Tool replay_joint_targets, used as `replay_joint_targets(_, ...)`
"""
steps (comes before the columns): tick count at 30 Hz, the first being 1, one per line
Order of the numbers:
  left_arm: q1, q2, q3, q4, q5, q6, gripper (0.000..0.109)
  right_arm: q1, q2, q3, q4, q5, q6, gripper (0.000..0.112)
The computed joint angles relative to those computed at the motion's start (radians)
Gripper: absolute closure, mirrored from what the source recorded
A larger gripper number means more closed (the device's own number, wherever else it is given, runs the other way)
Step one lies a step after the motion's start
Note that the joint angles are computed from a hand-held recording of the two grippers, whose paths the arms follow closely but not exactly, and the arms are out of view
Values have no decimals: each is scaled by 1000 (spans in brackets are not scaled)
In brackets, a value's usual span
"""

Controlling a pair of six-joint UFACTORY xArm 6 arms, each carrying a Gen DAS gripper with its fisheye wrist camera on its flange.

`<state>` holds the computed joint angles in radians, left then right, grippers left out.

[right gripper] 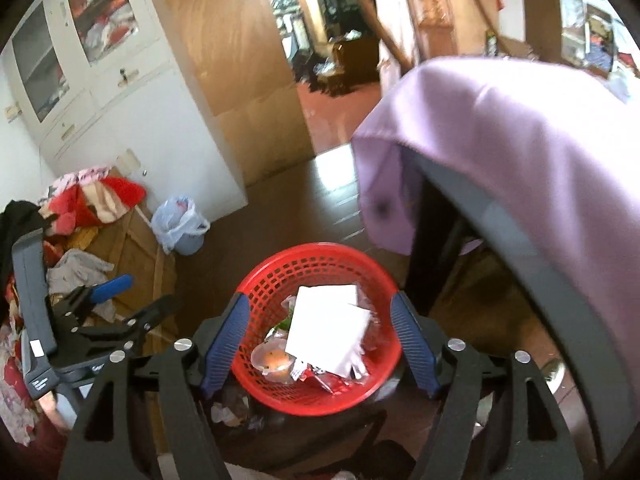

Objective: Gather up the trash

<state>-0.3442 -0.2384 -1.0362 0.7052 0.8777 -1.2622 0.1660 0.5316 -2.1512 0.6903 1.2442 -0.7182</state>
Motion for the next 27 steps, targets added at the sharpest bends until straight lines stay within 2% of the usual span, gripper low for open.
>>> replay_joint_targets(7,-163,-72,-64,44,178,63,12,-64,-275,312,45,-100,-54,26)
replay_joint_targets(11,-235,-52,-106,80,261,74,12,-86,-401,493,39,-159,-50,24)
replay_joint_targets(15,-247,-49,-103,104,232,39,12,-78,-451,599,-6,-211,-36,24)
replay_joint_targets(24,-231,-25,-74,111,238,2,12,-27,-459,665,-127,-263,8,23)
replay_joint_targets(27,-217,-28,-56,90,215,10,12,-16,-458,669,-137,-265,16,23)
